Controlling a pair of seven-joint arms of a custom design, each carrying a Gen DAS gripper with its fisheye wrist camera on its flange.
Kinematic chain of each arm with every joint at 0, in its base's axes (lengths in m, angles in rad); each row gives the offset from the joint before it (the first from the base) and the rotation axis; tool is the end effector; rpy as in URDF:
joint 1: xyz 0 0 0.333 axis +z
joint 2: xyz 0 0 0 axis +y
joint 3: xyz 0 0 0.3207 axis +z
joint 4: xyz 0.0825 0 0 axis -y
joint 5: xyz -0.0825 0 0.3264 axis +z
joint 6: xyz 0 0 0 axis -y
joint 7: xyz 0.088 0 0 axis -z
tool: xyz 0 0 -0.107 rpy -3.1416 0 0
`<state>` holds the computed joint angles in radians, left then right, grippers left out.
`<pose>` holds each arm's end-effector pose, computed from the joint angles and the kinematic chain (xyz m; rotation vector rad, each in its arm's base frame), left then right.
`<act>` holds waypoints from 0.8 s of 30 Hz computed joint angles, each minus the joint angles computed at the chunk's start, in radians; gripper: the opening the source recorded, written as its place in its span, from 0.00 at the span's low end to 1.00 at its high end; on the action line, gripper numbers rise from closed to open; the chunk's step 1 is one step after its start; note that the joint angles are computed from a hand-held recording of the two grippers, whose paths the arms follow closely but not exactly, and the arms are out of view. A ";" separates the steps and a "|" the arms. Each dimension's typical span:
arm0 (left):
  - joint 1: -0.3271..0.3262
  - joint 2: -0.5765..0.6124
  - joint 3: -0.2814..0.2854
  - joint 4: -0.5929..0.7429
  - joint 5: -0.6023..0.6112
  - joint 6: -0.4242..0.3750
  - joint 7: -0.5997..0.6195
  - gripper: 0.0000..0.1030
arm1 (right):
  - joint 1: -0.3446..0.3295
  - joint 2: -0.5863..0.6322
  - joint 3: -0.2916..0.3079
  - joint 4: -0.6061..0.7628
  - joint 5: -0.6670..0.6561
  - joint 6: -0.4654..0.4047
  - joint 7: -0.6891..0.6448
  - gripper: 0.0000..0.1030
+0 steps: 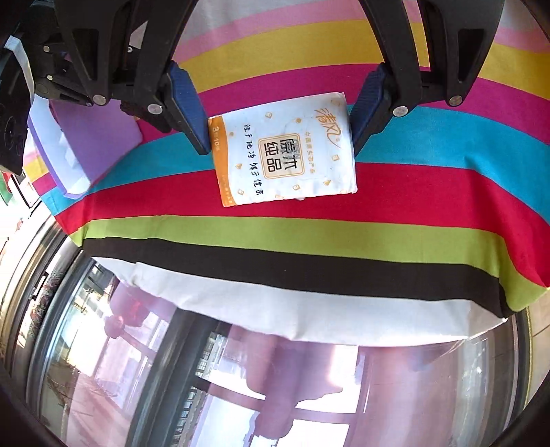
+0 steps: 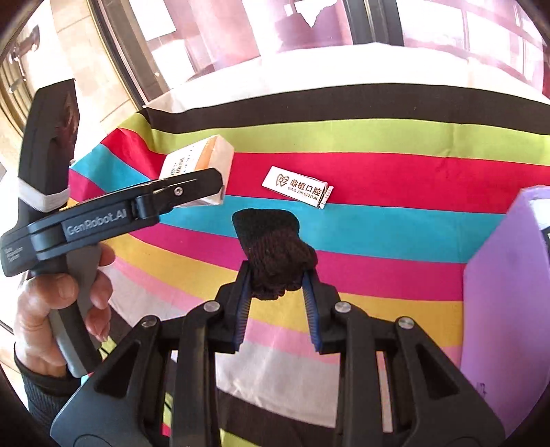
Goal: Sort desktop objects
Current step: 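Carry the tissue pack and dark knit item into the lavender box and release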
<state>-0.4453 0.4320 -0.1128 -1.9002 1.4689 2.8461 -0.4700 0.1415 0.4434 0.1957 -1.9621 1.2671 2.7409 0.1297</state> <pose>0.4839 -0.3565 0.3437 -1.9719 1.6637 -0.9550 0.5719 0.1510 0.3115 -2.1137 1.0958 -0.0900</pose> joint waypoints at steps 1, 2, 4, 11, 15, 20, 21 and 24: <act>-0.001 0.014 -0.002 0.024 -0.001 0.003 0.015 0.75 | -0.021 -0.039 0.016 -0.047 0.056 -0.006 -0.056 0.31; -0.009 0.014 -0.008 0.037 -0.014 -0.003 0.038 0.75 | -0.038 -0.070 0.010 -0.072 0.080 -0.037 -0.088 0.31; -0.024 0.003 -0.023 0.058 -0.062 -0.015 0.111 0.75 | -0.052 -0.144 -0.011 -0.143 0.134 -0.080 -0.153 0.31; -0.101 0.071 -0.036 0.198 -0.163 -0.001 0.312 0.75 | -0.094 -0.278 -0.157 -0.226 0.116 -0.177 -0.207 0.31; -0.133 0.182 -0.066 0.359 -0.306 -0.019 0.538 0.75 | -0.130 -0.258 -0.204 -0.200 0.049 -0.178 -0.198 0.31; -0.169 0.293 -0.125 0.515 -0.476 -0.064 0.805 0.75 | -0.195 -0.216 -0.232 -0.140 -0.119 -0.250 -0.190 0.31; -0.180 0.321 -0.133 0.556 -0.504 -0.080 0.857 0.75 | -0.206 -0.202 -0.235 -0.121 -0.152 -0.262 -0.184 0.32; -0.212 0.413 -0.167 0.697 -0.593 -0.143 1.050 0.75 | -0.232 -0.158 -0.237 -0.068 -0.261 -0.275 -0.174 0.32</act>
<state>-0.6569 0.8450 -0.2802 -1.2035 0.8758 2.7031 0.5801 -0.0903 0.2855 -0.0415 -2.0298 1.0065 2.4659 -0.0439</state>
